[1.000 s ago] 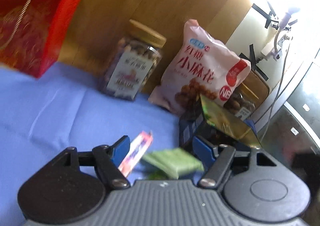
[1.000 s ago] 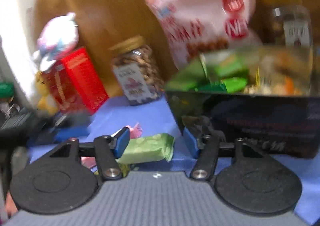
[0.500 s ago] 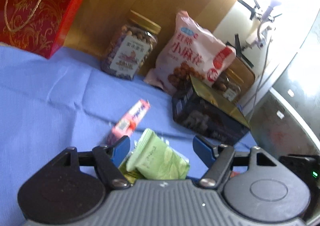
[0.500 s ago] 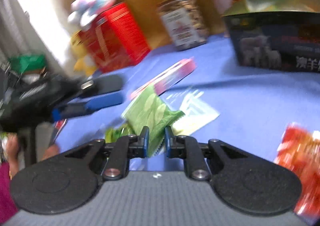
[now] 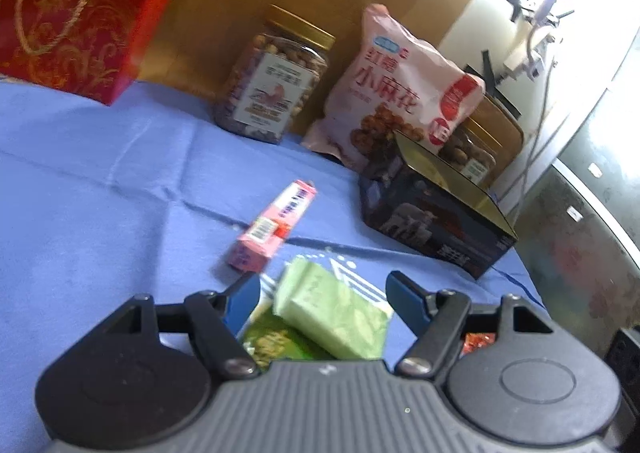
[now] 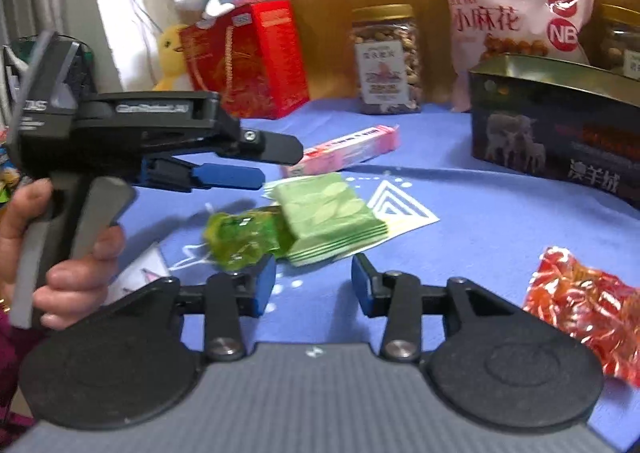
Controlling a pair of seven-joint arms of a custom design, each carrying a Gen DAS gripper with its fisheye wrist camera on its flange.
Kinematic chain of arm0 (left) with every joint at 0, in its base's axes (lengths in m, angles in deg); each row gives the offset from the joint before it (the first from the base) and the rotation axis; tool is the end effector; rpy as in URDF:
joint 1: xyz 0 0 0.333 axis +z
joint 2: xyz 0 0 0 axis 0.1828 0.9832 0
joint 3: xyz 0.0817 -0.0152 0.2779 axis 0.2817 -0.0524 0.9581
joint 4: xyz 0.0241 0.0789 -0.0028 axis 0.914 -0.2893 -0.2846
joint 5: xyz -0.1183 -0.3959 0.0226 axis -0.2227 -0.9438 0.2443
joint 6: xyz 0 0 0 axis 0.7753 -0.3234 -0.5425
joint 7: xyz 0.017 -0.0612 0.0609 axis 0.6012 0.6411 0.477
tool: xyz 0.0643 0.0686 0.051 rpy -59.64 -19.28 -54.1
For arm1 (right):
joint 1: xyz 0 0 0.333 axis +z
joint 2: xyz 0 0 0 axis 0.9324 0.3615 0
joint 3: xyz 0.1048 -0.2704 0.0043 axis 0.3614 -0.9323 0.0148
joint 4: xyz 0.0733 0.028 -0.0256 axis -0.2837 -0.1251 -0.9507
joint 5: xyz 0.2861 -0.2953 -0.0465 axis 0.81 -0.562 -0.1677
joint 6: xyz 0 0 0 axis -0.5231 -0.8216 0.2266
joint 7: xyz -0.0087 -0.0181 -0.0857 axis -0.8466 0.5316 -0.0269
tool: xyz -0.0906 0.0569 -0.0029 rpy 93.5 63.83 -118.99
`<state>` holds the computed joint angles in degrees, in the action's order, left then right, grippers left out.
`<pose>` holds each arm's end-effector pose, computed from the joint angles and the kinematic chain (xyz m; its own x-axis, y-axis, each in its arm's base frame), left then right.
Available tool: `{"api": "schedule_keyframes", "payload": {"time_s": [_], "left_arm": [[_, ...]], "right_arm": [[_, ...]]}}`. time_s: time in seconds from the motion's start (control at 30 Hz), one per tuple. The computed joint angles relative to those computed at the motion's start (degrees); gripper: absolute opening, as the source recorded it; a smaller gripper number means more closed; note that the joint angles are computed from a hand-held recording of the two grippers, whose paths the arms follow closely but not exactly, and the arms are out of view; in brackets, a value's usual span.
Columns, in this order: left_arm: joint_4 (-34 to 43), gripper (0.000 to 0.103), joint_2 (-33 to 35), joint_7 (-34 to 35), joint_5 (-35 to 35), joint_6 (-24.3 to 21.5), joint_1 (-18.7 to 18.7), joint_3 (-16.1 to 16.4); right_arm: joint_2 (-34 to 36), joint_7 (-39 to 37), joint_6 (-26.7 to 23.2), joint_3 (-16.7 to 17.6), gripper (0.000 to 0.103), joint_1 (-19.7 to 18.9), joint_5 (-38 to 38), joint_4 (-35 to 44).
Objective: Organize snacks
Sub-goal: 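Grasp the pale green packet with the left tool, then carry the pale green packet into the tin and open the left tool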
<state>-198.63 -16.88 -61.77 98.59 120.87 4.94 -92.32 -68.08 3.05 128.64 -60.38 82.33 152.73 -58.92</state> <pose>0.5403 -0.2159 0.4323 0.2255 -0.8398 0.4939 -0.4861 -0.5363 -0.6900 0.6465 0.2867 0.4186 0.8496 -0.4591 -0.2596 -0.4516 -0.3791 -0.8077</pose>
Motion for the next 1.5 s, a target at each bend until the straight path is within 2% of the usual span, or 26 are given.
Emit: {"api": "schedule_keyframes", "payload": {"time_s": [0.07,0.17,0.23,0.3,0.37,0.5,0.6,0.63,0.67,0.7,0.77,0.87,0.97,1.0,1.03,1.07,1.1,1.13,1.17,1.2,1.3,1.37,1.43,1.5], "left_arm": [[0.85,0.071,1.12,5.43,-4.49,-0.42,-0.27,-0.19],[2.48,0.071,3.52,16.42,-14.7,-2.24,-0.82,-0.3],[3.03,0.064,5.38,21.39,-21.41,-0.09,-0.69,0.02],[3.39,0.049,6.34,22.5,-22.52,2.18,-1.38,0.69],[3.57,0.044,6.93,26.98,-25.42,3.41,-1.99,0.39],[5.08,0.044,8.13,31.4,-27.69,2.1,-4.23,0.42],[5.38,0.048,9.13,40.35,-36.84,3.29,-3.32,-1.87],[5.47,0.05,9.09,41.7,-37.85,3.41,-3.69,-1.7],[5.76,0.056,8.8,39.66,-35.2,3.46,-5.22,0.03],[6.1,0.066,8.33,35.98,-31.08,2.86,-6.87,1.98],[7.25,0.071,7.9,29.35,-24.37,0.84,-8.26,3.84],[8.31,0.071,9.37,33.54,-30.36,1.73,-5.78,1.83],[10.2,0.066,11.65,39.87,-35.96,1.26,-4.85,0.12],[10.62,0.057,12.48,43.1,-38.87,1.06,-4.21,-0.93],[10.74,0.053,13.02,45.85,-41.61,0.78,-3.63,-1.95],[10.67,0.041,13.55,48.92,-44.58,0.75,-3.32,-2.69],[10.32,0.041,13.48,47.98,-43.52,1.59,-4.49,-1.44],[9.91,0.041,13.22,48.05,-43.65,1.95,-4.95,-1.07],[9.33,0.038,12.94,49.17,-45.09,2.78,-4.61,-1.54],[8.76,0.036,12.71,50.46,-46.81,4.3,-3.97,-2.17],[10.54,0.036,12.82,49.38,-44.99,5.97,-6.1,0.48],[14.17,0.036,14.35,50.4,-43.59,6.07,-6.76,1.31],[18.98,0.035,16.85,54.32,-45.0,5.06,-5.71,-0.18],[26.02,0.035,20.96,58.84,-45.84,3.21,-5.53,-0.91]], "right_arm": [[1.3,2.58,1.01,-0.54,0.047,1.07,-2.57,1.65],[2.44,4.74,-0.28,-0.43,0.053,0.83,-4.16,3.24],[3.17,5.13,-0.14,-0.18,0.053,0.78,-4.83,4.17],[3.34,5.22,-0.03,0.15,0.053,0.4,-4.55,4.26],[2.69,4.03,0.02,0.47,0.052,-0.29,-3.56,3.24],[0.59,0.71,2.32,0.46,0.052,-1.11,-0.8,-0.1],[-0.98,-1.22,4.07,-0.03,0.053,-1.38,0.67,-2.25],[-1.36,-1.97,4.72,-0.18,0.053,-1.51,1.34,-2.75],[-1.67,-2.62,5.27,-0.36,0.053,-1.8,2.28,-3.14],[-1.77,-2.85,5.8,-0.6,0.052,-1.97,2.91,-3.3],[-1.91,-2.9,8.04,-0.91,0.053,-2.08,4.36,-3.53],[-1.0,-2.48,8.38,-1.04,0.052,-2.55,5.54,-2.18],[0.61,-1.07,6.35,-0.99,0.053,-2.67,3.98,-0.16],[1.12,-0.78,5.58,-0.95,0.052,-2.56,2.93,0.44],[1.57,-0.57,4.94,-0.92,0.052,-2.41,1.79,0.92],[2.06,-0.27,3.93,-0.94,0.052,-2.36,0.52,1.49],[2.3,-0.34,3.76,-0.8,0.05,-2.32,0.01,1.61],[2.02,-2.2,5.49,-0.21,0.043,-2.36,1.2,0.94],[1.94,-2.81,5.72,-0.06,0.041,-2.45,1.4,0.82],[1.9,-2.98,4.42,0.1,0.041,-3.05,2.01,0.97],[1.38,-7.97,4.76,1.3,0.039,-4.75,8.31,0.87],[0.94,-13.95,7.62,1.97,0.039,-4.96,13.68,1.04],[2.04,-19.06,10.09,2.04,0.039,-4.84,17.57,3.55],[4.96,-20.4,11.72,1.76,0.039,-4.65,18.51,8.45]]}}
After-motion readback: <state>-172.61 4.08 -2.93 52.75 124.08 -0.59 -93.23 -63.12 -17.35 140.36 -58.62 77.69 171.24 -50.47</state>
